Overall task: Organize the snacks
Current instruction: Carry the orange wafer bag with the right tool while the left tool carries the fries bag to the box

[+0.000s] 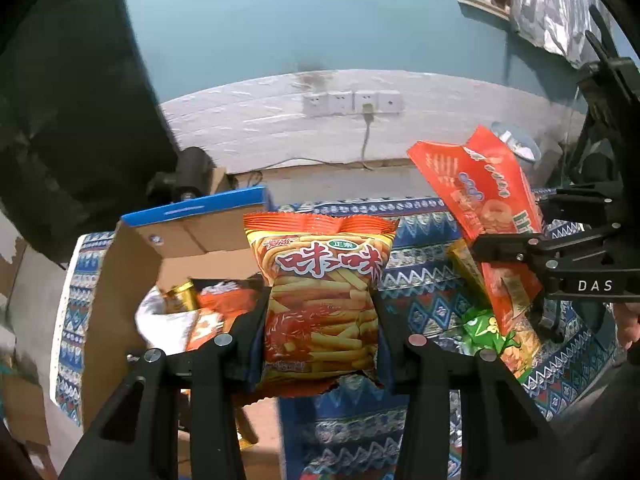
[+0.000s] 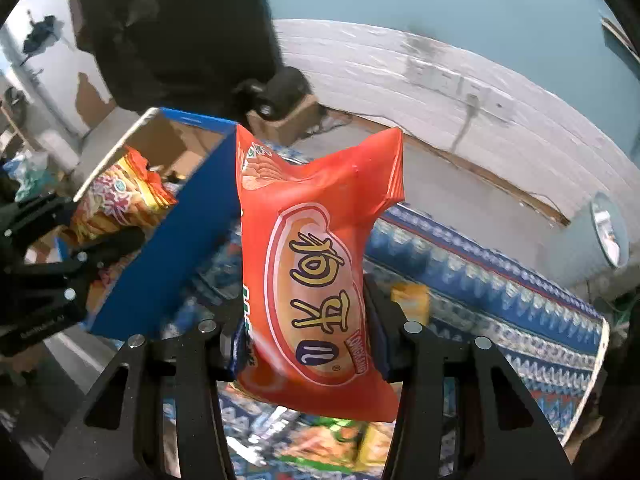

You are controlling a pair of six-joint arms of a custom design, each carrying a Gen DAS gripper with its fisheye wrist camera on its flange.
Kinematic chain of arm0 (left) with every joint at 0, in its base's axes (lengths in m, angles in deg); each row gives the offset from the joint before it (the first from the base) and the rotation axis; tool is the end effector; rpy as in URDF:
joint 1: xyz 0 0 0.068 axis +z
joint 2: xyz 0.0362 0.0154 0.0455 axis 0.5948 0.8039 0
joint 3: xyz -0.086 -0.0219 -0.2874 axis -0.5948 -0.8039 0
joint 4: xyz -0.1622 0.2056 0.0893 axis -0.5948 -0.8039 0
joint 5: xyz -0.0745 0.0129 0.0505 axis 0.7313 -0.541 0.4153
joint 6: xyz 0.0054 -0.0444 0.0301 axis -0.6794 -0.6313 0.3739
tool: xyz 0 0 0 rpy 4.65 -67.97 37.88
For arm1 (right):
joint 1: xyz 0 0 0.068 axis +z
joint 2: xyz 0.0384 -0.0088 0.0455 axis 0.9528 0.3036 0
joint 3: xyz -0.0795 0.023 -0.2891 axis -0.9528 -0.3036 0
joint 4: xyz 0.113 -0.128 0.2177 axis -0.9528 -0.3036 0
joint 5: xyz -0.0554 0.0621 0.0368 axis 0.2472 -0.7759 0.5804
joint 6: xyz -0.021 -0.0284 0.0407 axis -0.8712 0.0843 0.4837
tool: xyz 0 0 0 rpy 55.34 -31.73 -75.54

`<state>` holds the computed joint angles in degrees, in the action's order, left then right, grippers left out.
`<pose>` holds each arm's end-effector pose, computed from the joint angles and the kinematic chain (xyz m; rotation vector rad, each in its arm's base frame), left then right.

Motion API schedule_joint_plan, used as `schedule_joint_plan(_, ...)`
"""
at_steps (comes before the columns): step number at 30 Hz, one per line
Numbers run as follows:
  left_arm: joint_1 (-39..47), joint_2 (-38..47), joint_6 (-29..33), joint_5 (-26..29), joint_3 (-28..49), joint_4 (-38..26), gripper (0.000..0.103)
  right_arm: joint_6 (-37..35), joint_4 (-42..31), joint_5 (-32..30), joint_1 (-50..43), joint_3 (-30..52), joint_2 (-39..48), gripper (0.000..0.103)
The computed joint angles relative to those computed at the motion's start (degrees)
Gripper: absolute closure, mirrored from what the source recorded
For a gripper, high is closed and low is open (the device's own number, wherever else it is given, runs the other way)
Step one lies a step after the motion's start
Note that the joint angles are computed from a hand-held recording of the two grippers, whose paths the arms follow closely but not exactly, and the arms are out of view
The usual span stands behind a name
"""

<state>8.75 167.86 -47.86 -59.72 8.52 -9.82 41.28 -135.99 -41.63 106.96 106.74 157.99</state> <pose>0.3042 -0.1642 0.3227 0.9347 2.3532 -0.2309 0.2292 0.1494 0.3173 0.1154 2.6166 0.1616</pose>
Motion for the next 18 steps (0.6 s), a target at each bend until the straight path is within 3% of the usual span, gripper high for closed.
schedule_joint_plan(18, 17.4, -0.21, 2.88, 5.1, 0.68, -1.24, 0.059, -4.54, -0.57, -0.93, 5.37, 23.79, 22.25, 0.055)
